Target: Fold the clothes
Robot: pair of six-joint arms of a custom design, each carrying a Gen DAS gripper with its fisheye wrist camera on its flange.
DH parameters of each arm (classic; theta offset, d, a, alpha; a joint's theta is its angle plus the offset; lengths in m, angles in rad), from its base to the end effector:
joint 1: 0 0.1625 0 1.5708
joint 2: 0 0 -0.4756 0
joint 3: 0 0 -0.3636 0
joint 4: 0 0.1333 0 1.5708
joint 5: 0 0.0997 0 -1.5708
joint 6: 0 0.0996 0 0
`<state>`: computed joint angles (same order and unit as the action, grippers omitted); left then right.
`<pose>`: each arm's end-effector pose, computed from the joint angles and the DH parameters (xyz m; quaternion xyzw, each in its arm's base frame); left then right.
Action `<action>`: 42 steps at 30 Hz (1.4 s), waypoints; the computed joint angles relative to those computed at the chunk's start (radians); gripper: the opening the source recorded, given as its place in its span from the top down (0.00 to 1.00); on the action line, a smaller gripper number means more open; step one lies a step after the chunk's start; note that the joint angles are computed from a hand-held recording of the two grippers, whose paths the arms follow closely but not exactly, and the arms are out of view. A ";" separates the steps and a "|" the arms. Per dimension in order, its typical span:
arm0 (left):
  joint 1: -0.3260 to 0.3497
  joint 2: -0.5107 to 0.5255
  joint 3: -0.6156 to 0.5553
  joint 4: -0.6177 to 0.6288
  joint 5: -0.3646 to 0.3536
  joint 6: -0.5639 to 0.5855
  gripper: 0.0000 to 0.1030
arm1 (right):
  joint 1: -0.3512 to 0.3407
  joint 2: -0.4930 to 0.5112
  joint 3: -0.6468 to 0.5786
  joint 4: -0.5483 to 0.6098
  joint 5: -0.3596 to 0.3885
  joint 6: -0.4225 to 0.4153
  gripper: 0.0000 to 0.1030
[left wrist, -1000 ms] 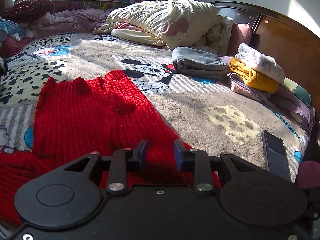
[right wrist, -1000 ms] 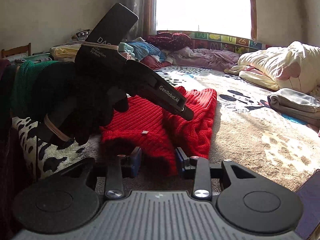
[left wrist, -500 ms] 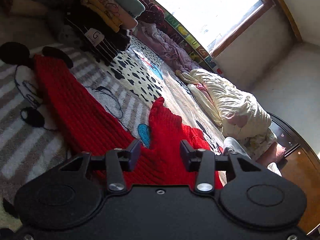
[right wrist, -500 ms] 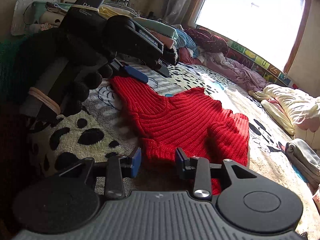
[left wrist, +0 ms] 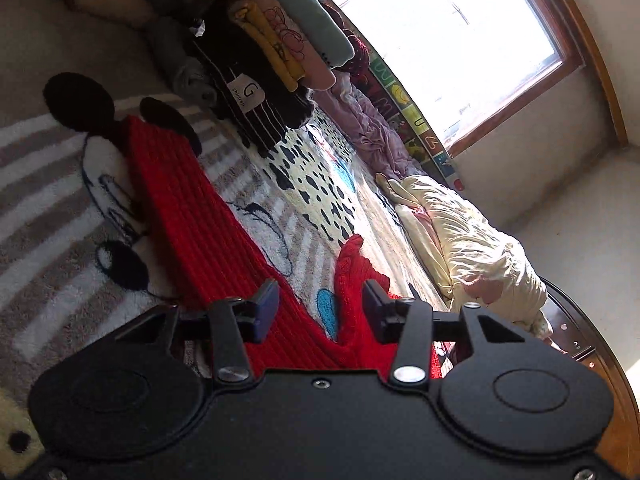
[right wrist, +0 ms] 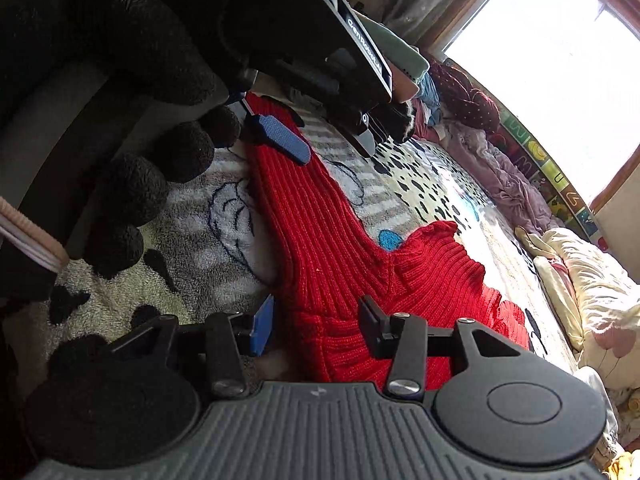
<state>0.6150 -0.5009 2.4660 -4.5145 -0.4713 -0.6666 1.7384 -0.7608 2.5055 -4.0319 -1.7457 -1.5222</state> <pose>-0.1746 -0.3952 0.1127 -0.1346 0.7801 -0.6104 0.0270 0.1846 -0.3959 0.1238 0.6774 -0.6422 0.2209 0.2826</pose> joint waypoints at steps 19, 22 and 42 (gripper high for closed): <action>0.072 0.000 -0.092 0.143 -0.144 0.090 0.56 | -0.266 -0.353 -0.142 0.724 0.383 0.942 0.84; 0.075 0.001 -0.101 0.155 -0.161 0.105 0.56 | -0.333 -0.362 -0.151 0.786 0.444 1.063 0.84; 0.078 -0.005 -0.128 0.264 -0.210 0.146 0.54 | -0.317 -0.245 -0.004 0.269 0.323 0.703 0.75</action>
<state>0.6930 -0.5058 2.3381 -4.2510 -0.6813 -0.5202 1.4214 -1.0062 2.5018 -3.7625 -1.4230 -0.8187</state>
